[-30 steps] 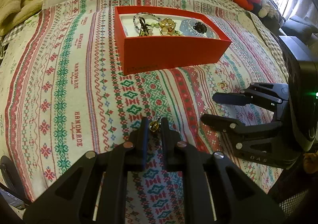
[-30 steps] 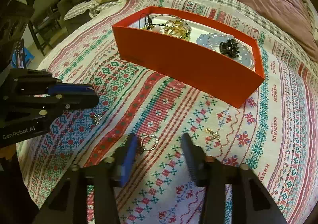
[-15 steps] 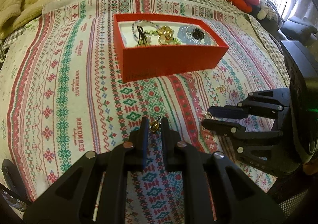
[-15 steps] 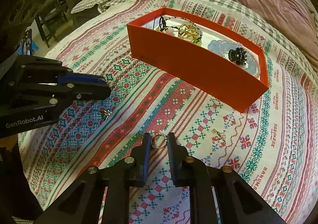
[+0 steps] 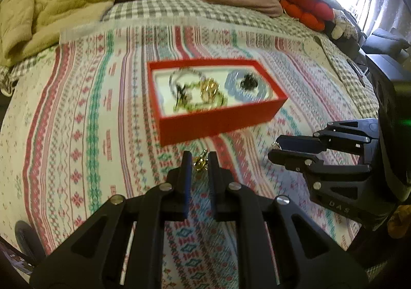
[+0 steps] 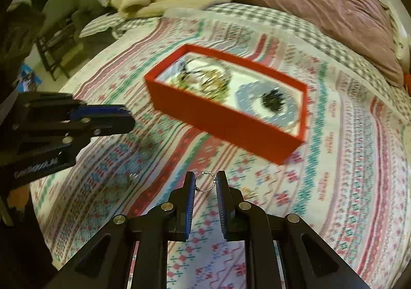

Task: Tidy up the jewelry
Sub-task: 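Carry the gold earring and silver ring into the red box and open both grippers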

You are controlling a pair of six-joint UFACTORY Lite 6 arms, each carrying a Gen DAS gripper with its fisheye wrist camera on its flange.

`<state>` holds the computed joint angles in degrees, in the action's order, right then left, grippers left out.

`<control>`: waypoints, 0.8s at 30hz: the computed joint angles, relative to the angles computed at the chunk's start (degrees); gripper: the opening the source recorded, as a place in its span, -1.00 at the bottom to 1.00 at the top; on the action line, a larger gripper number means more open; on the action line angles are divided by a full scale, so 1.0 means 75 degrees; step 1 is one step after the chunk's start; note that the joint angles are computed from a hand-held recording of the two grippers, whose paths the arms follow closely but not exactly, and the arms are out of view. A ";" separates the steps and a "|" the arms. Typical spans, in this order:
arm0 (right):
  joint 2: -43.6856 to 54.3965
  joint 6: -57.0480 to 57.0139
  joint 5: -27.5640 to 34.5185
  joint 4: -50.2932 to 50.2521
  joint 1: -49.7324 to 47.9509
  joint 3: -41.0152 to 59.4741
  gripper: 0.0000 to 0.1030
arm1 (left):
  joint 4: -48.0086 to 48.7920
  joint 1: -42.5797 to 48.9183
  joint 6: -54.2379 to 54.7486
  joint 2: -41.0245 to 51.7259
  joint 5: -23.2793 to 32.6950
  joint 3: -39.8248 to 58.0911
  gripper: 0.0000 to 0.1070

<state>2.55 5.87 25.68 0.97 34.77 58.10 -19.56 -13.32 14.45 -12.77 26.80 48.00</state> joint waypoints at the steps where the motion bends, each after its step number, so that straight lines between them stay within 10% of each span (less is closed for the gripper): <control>1: 0.0013 -0.0029 0.0047 0.0055 -0.0082 0.0098 -0.68 | 0.0089 -0.0053 -0.0114 0.0087 -0.0016 0.0164 -0.74; 24: 0.1805 -0.0088 0.0516 0.1386 -0.1412 0.2710 -0.67 | -0.0518 0.0250 -0.0651 0.2784 -0.0428 0.2770 -0.74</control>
